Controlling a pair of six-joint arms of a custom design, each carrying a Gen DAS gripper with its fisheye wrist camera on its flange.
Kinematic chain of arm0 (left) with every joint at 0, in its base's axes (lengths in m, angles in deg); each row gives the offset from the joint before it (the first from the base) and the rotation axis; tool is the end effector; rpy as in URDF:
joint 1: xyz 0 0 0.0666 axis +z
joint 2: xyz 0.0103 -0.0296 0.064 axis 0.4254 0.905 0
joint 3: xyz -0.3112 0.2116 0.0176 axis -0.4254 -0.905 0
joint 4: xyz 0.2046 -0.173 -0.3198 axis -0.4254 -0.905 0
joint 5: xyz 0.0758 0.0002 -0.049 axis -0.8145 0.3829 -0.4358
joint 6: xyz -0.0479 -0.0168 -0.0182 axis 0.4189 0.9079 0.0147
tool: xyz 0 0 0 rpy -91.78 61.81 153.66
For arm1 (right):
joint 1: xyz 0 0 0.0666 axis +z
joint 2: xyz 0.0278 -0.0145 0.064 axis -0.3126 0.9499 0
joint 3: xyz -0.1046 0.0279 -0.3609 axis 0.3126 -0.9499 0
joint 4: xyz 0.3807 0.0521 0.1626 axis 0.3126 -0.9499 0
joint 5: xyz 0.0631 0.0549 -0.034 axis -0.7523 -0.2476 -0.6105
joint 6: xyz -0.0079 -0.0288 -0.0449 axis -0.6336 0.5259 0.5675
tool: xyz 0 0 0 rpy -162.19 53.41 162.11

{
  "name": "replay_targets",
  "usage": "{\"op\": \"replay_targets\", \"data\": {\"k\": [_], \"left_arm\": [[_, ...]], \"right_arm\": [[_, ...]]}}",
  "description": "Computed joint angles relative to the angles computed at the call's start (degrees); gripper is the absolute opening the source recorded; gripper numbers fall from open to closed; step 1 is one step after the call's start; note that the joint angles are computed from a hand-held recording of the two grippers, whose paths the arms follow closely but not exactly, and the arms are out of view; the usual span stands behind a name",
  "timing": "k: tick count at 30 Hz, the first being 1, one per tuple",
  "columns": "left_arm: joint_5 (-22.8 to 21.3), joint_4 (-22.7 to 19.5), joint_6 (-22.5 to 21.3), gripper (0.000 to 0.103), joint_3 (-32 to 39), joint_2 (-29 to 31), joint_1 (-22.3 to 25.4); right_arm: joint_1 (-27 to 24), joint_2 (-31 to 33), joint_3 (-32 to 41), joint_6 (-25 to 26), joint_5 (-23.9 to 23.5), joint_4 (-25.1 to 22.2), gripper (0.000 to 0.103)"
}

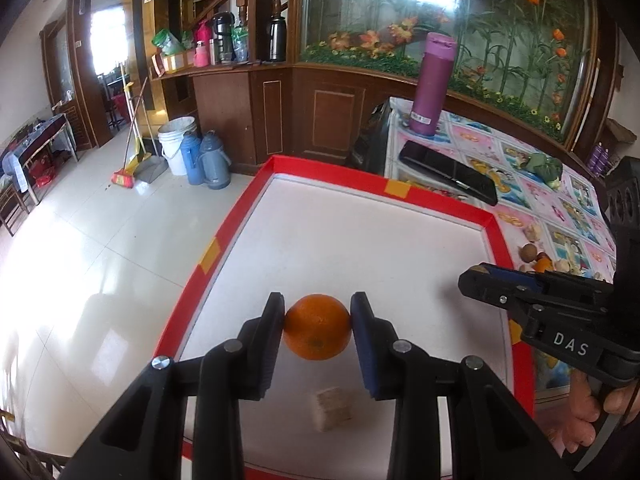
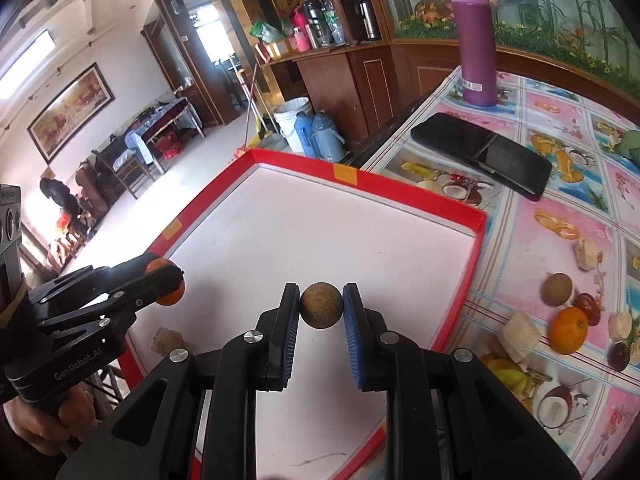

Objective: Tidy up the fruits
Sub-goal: 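Carry the orange and brown fruit into the red tray and open both grippers, then move the left gripper toward a dark date while the right gripper approaches a red date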

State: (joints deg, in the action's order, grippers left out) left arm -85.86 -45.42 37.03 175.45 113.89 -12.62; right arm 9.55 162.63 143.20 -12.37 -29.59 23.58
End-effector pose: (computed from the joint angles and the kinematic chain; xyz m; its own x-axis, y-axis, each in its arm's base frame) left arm 0.5249 -0.4100 0.4570 -0.5990 0.4415 -0.6680 0.6306 0.7742 -0.0538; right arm 0.4320 0.2168 0.4487 -0.6934 0.3627 -0.6227 0.2140 0.9288 0.3026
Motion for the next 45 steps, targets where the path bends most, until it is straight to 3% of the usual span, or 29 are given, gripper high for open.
{"op": "replay_targets", "data": {"k": [10, 16, 20, 24, 27, 35, 42, 45], "left_arm": [[0.58, -0.36, -0.22, 0.037, -0.89, 0.29, 1.00], [-0.42, -0.29, -0.46, 0.038, -1.18, 0.04, 1.00], [-1.71, -1.50, -0.49, 0.050, -0.56, 0.59, 0.77], [-2.90, -1.66, -0.35, 0.058, -0.90, 0.50, 0.60], [-3.45, -1.82, -0.59, 0.066, -0.97, 0.34, 0.42], [-6.30, -1.93, -1.52, 0.073, -0.92, 0.19, -0.67], [-8.38, -3.09, -2.21, 0.074, 0.57, 0.78, -1.66], [-9.91, -2.73, -2.26, 0.078, 0.84, 0.43, -2.08]], "right_arm": [[0.21, 3.10, 2.14, -1.30, -1.34, -4.19, 0.021], [0.62, 2.93, 1.92, -1.45, -0.87, -4.16, 0.021], [0.77, 2.71, 1.58, -1.09, -0.99, -3.62, 0.022], [0.65, 1.88, 0.47, -0.35, -2.21, -1.73, 0.036], [0.61, 1.08, -0.53, -0.31, -2.64, -0.70, 0.037], [-0.93, -5.42, -6.46, -1.30, -2.84, 4.37, 0.037], [-2.69, -13.23, -11.81, -2.23, 0.64, 3.82, 0.037], [-3.85, -17.29, -14.27, -3.10, 1.85, 2.99, 0.037]]}}
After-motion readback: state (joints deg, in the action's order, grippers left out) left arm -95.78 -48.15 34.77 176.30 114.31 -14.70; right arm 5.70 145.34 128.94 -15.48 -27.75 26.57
